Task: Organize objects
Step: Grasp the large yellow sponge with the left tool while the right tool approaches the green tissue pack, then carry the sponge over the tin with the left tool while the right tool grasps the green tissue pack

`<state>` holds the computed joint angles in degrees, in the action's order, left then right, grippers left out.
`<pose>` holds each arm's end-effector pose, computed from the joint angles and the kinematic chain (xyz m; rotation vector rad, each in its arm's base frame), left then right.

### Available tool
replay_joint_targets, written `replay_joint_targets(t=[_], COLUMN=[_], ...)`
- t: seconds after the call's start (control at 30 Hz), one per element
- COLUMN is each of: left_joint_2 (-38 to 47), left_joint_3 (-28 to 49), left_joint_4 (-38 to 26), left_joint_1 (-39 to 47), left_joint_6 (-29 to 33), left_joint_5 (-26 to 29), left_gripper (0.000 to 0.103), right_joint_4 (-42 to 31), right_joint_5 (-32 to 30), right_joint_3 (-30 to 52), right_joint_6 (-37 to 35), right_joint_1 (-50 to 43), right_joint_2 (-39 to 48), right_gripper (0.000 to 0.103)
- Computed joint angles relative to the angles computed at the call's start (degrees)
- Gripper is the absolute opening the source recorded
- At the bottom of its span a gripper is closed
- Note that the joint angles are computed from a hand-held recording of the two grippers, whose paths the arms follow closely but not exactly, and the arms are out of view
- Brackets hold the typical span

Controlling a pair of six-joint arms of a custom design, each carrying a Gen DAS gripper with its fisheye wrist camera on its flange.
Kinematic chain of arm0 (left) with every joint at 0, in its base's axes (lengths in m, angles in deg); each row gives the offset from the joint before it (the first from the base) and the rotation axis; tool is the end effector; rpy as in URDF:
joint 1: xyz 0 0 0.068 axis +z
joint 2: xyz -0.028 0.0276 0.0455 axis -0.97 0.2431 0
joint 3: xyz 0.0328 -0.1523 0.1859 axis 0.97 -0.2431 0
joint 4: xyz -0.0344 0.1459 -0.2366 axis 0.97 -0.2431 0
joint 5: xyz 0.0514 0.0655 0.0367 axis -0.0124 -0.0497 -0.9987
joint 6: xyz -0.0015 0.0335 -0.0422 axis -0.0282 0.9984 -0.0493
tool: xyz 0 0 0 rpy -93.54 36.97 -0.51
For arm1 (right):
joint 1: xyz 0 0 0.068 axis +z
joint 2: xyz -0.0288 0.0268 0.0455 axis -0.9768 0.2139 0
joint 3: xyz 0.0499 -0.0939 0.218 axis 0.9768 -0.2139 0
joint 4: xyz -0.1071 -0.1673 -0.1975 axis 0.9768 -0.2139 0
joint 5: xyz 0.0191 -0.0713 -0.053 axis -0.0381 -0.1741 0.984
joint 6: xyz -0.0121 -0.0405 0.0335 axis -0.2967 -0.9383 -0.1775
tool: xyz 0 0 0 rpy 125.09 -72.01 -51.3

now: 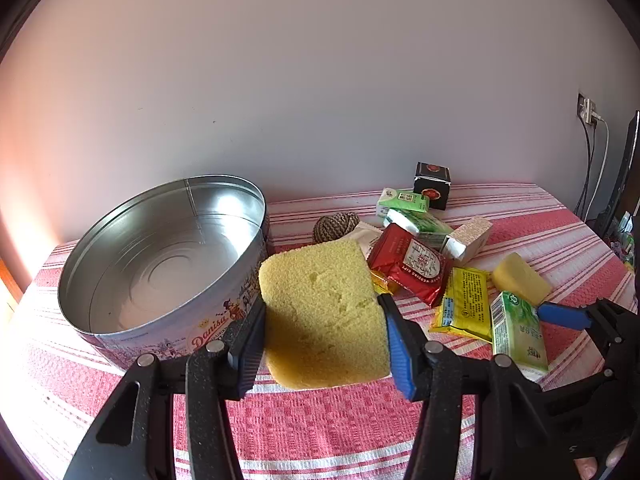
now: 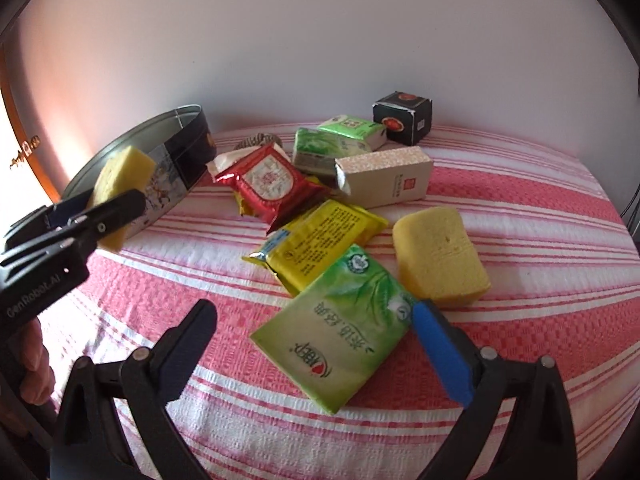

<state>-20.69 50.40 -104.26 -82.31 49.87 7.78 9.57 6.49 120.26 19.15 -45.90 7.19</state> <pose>0.1783 -0.0151 0.2230 -0.0294 2.1943 0.0508 0.2524 0.1551 0.1656 -0.5424 2.3483 0.2726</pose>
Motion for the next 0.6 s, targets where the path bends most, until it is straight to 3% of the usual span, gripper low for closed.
replay_joint_targets(t=[0.1,0.13,0.17,0.3,0.33,0.4,0.43,0.47,0.53,0.6], left_joint_2=[-0.1,-0.1,0.0,0.2,0.1,0.1,0.6,1.4,2.9,4.3], left_joint_3=[0.7,0.8,1.1,2.2,2.5,3.0,3.6,4.2,5.1,5.3], left_joint_4=[0.0,-0.1,-0.3,-1.2,-1.2,-0.8,-0.3,0.2,1.9,4.1], left_joint_1=[2.4,3.9,5.7,12.3,13.7,16.6,18.2,19.6,22.0,24.1], left_joint_6=[1.3,1.9,2.4,4.9,5.9,7.3,7.6,7.9,8.9,9.9], left_joint_5=[2.3,3.9,5.9,12.8,13.5,14.7,15.5,16.2,16.5,16.3], left_gripper=[0.055,0.055,0.055,0.055,0.055,0.055,0.055,0.055,0.056,0.056], right_joint_4=[-0.3,-1.0,-0.9,-1.0,-1.1,-2.2,-2.9,-4.0,-4.3,-4.0], right_joint_5=[8.7,10.5,12.7,13.3,13.6,13.4,11.6,8.4,5.1,7.3], right_joint_3=[0.6,0.9,0.8,-0.2,-0.6,-1.0,-1.0,-0.2,0.8,2.2], right_joint_6=[-0.4,-0.5,-0.5,-0.2,0.0,1.1,1.8,2.9,5.5,5.8], right_joint_1=[4.1,4.7,5.3,4.8,4.9,5.0,4.6,3.9,3.3,4.5], right_joint_2=[1.8,2.1,1.9,0.5,-0.3,-2.8,-4.5,-5.5,-7.2,-7.3], right_gripper=[0.092,0.085,0.071,0.064,0.058,0.039,0.016,0.007,0.007,0.006])
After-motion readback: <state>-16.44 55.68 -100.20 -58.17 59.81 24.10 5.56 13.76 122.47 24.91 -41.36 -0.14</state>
